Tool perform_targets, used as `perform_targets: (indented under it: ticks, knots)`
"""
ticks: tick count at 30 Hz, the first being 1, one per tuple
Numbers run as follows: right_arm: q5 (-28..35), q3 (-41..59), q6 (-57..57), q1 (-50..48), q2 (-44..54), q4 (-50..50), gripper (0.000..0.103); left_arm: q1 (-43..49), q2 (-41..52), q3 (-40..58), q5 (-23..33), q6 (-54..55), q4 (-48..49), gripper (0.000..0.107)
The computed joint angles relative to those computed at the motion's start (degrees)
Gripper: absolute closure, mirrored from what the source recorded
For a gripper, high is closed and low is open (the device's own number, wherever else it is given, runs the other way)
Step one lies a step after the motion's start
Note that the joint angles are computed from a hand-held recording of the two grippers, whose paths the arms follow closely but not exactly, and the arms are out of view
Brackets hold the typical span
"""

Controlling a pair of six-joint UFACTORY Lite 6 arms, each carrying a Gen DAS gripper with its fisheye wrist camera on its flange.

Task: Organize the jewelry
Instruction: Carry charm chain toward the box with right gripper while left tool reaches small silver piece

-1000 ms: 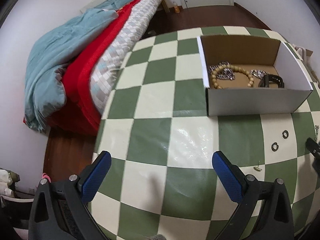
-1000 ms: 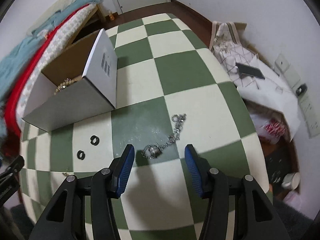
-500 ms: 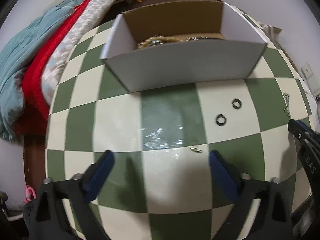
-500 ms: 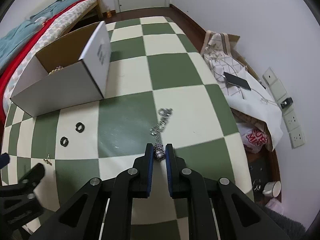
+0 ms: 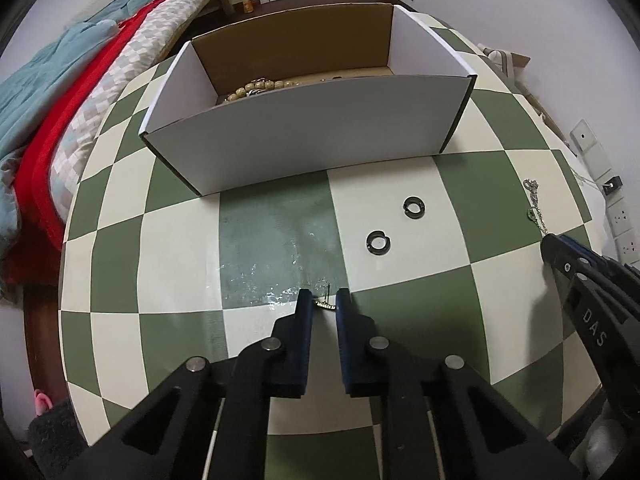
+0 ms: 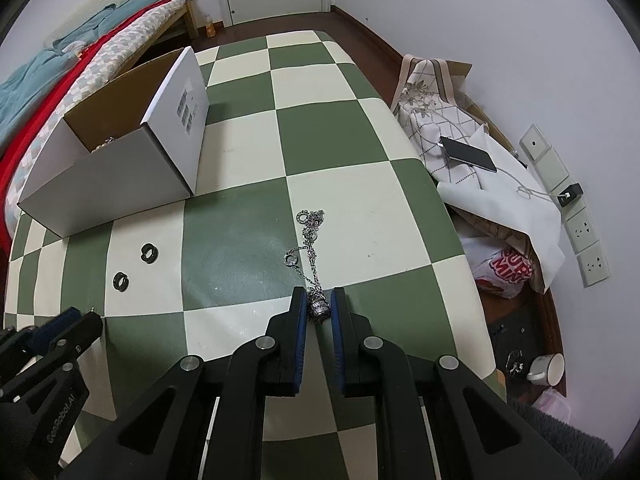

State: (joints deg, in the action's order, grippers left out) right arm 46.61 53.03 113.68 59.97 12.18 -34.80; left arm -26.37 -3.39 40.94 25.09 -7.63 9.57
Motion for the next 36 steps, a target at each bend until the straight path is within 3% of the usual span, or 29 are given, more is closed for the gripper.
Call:
perform_targets:
  ticks: [9,17,27,36]
  knots:
    - [-0.1,-1.4,2.1,0.5,-2.8,-0.3,0.091,1.1,-5.6,-1.6,2.2,3.5,-2.0,0.098]
    - [9.4,1.2,4.2,5.6,-11.6,-2.7,0.091,4.9,-15.0,3.2,10.9,12.7,-9.4,0.098]
    - [22.0,16.6,-2.8,10.1,-13.1,-4.8,0.091,12.9,-14.5,15.7,18.9,22.9,-17.8,0.098]
    - [25.6,35.0,-13.5,7.3,-6.1,-7.6,0.091,17.7,-6.3,30.4,24.5,25.3,-21.0,0.098]
